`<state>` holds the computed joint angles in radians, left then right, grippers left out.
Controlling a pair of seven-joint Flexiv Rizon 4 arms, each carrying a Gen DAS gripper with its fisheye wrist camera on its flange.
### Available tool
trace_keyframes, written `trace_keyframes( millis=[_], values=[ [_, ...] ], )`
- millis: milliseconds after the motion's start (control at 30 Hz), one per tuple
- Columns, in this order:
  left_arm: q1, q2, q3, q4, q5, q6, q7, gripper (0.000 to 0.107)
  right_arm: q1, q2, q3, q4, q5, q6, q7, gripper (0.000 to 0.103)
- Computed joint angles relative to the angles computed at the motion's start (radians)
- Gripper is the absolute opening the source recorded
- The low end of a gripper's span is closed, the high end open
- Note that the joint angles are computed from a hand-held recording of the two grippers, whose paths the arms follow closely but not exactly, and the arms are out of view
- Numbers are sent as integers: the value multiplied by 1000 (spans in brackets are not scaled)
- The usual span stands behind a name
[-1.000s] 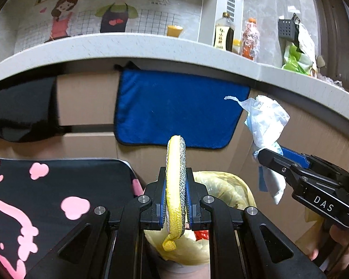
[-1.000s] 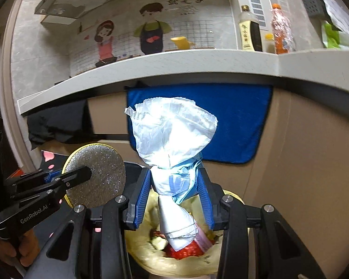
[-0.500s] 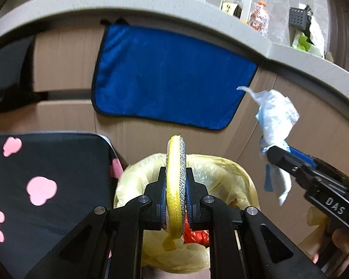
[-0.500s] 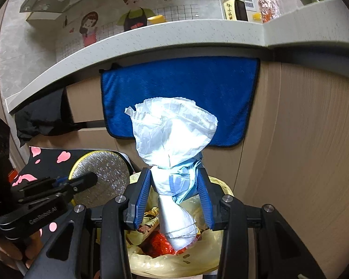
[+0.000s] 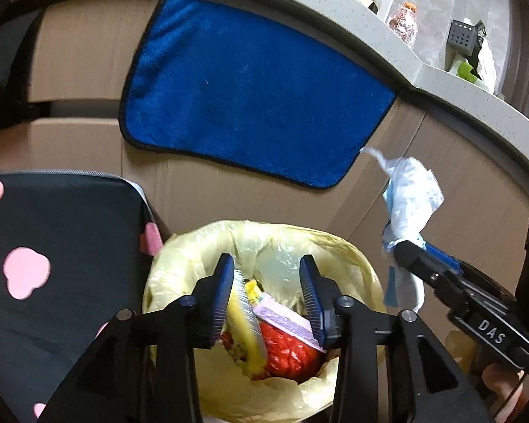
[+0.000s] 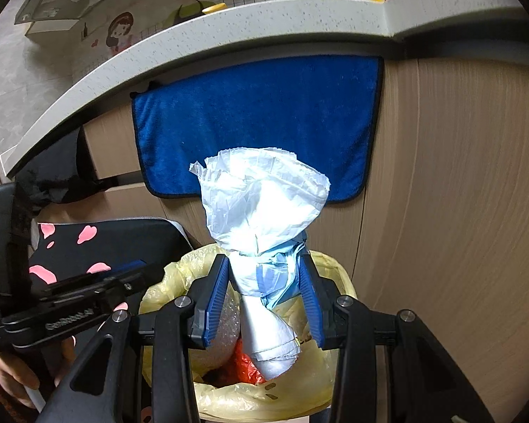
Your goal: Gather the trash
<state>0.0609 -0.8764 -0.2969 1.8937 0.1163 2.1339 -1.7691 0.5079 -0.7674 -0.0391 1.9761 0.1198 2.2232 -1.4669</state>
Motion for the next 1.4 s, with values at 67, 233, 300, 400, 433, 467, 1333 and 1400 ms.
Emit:
trace_keyframes(
  millis=[67,233,300,400,433,467,1333,1400],
  values=[
    [-21,17,26,11,-19,-4,9,40,-3,-7,5,-6,-4,-6,5,37],
    [-104,66,128,62,-121,-17,41,48,3,-30,10,-26,-16,-29,20,37],
    [-129,80,163,93,-163,-6,47,49,-1,-40,17,-36,-29,-39,32,37],
    [-163,100,205,140,-222,27,52,50,-6,-52,25,-54,-47,-62,55,38],
    [-170,107,214,155,-237,38,54,53,-8,-56,27,-58,-54,-69,63,38],
    [-179,114,226,172,-254,52,55,56,-7,-58,27,-62,-58,-76,71,38],
    [-430,240,304,655,-648,558,108,65,113,110,97,259,59,67,101,57],
    [-468,246,299,726,-712,635,91,65,199,122,87,312,151,154,54,57]
  ],
)
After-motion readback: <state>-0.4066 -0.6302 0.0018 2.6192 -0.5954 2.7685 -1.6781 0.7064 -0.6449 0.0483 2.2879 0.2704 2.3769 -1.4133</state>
